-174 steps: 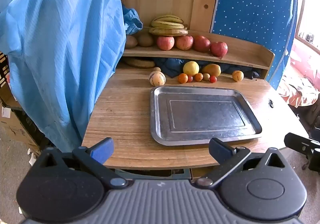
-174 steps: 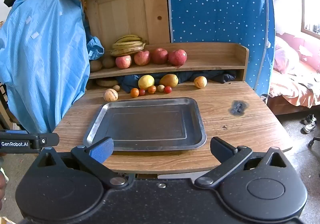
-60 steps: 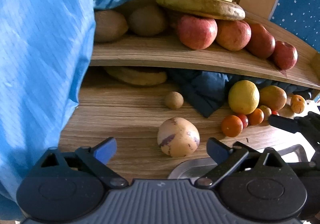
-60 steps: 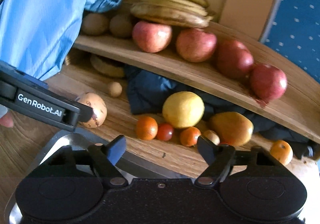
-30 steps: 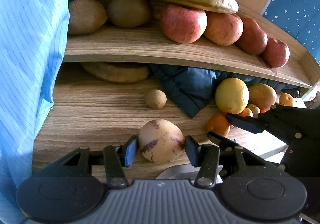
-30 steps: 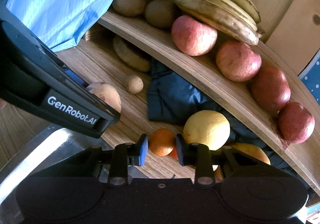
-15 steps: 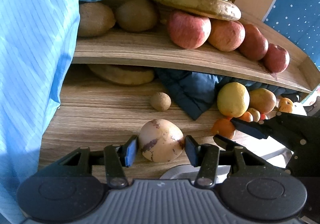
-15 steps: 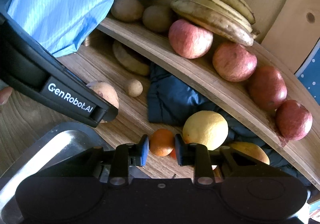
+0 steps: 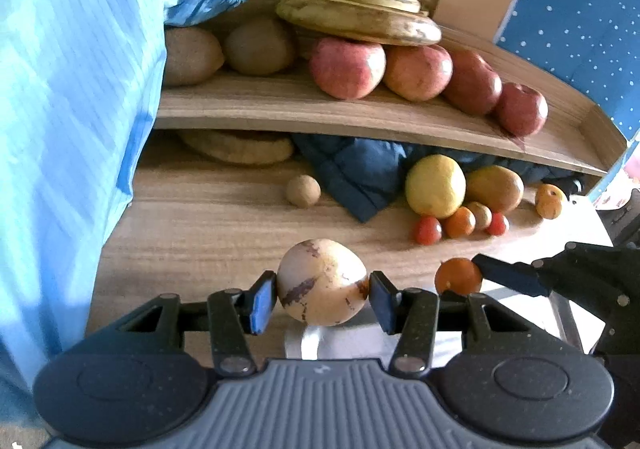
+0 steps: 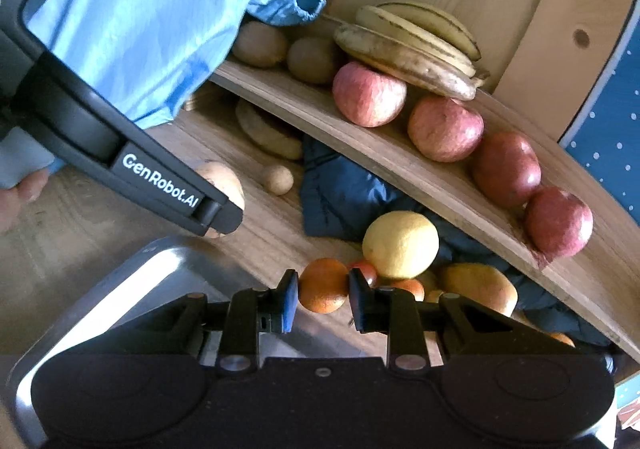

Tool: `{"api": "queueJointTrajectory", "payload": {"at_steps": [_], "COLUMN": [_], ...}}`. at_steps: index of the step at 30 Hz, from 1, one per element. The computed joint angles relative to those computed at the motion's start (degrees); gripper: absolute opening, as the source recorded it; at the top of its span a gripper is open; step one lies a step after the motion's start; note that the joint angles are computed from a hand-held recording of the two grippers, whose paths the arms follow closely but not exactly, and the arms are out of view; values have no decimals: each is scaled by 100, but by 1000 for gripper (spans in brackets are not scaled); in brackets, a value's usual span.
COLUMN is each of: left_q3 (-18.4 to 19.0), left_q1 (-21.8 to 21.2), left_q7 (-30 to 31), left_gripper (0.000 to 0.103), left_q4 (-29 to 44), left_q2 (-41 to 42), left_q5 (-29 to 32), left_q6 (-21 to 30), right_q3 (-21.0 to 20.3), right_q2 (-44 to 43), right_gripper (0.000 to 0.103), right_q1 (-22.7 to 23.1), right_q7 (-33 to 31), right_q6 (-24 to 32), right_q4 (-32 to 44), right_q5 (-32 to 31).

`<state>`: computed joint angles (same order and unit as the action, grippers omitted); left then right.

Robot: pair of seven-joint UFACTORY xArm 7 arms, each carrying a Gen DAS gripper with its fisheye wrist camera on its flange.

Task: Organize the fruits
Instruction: 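Carry both fruits onto the steel tray and open both tools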

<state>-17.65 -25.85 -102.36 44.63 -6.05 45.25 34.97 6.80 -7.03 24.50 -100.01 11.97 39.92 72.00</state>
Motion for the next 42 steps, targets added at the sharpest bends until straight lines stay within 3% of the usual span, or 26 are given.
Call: {"api": "queueJointTrajectory", "payload": {"at_steps": [24, 30, 42], "left_q3": [-660, -652, -588], "left_q1": [-1197, -1456, -1734], "left_q7": [-1364, -1621, -1762], "left_gripper": [54, 54, 54], "left_q4": [484, 602, 824], "left_q2": [139, 228, 431], "left_q5": [-858, -946, -982], "left_q6": [1547, 1781, 2043], "right_q3": [-1362, -1556, -1679], "right_q2": [-2503, -2727, -2855], "right_gripper": [28, 29, 29], "right_q1": [-372, -518, -682], "right_q7": [489, 472, 471], "right_q6": [2572, 2910, 3029], "right_q4": [-1855, -2025, -2171], "right_q5": [-2144, -2475, -2731]}}
